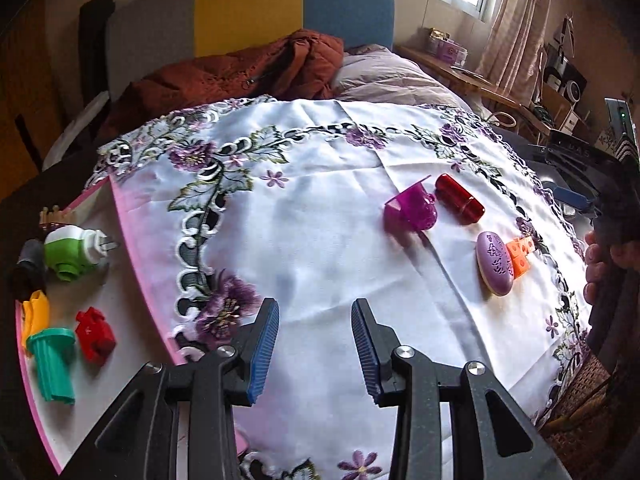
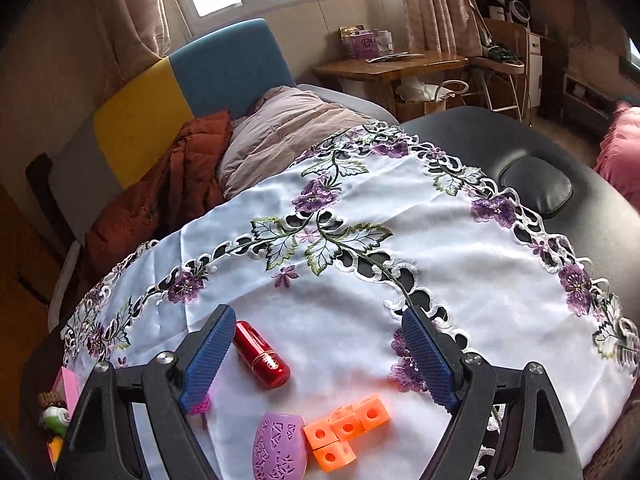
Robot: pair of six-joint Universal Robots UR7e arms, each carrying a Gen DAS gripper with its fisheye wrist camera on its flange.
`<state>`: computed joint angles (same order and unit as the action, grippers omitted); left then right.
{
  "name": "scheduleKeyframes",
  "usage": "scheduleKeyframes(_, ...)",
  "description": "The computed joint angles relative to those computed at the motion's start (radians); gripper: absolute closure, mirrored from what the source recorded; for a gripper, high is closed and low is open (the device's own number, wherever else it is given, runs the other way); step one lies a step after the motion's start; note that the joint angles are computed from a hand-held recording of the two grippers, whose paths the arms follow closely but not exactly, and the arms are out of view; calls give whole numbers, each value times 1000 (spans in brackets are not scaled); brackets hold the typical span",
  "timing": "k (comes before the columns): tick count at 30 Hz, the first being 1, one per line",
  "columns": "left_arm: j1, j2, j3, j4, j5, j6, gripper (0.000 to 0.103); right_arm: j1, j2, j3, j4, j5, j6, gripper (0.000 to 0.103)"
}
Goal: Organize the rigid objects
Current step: 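Move both tools back toward the magenta cup and red cylinder, then grasp the magenta cup with the left gripper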
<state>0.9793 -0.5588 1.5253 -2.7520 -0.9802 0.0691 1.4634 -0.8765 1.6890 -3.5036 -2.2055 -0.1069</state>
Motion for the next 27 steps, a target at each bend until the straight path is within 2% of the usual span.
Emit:
scheduleKeyframes(3,14,34,-73,92,-75,-63,65,-4,-9,10,-18,6,20,15)
scheduleKeyframes(9,13,118,-202,163,-148,-93,65,-15,-26,19,-9,28,70,14)
scheduleKeyframes(15,13,225,-366,223,-205,-106,63,-18,-32,27,-36,39,78,14)
scheduleKeyframes(20,16,310,-498,288,-201,-140,61,-23,-37,30,-29,49,97,14)
scheduleKeyframes(23,19,355,-570,321,-187,-167,48,-25,-39,29,-16,58,101,14)
scheduleKeyframes(24,21,368,-591,330,-191,-175,48,-25,-39,31,-20,61,100,14)
scheduleKeyframes(26,23,392,-628,343,-178,-176,51,-25,-38,31,-30,58,99,14)
scheduleKeyframes(27,25,401,-638,341,-175,-165,68,-26,-36,30,-33,53,99,14)
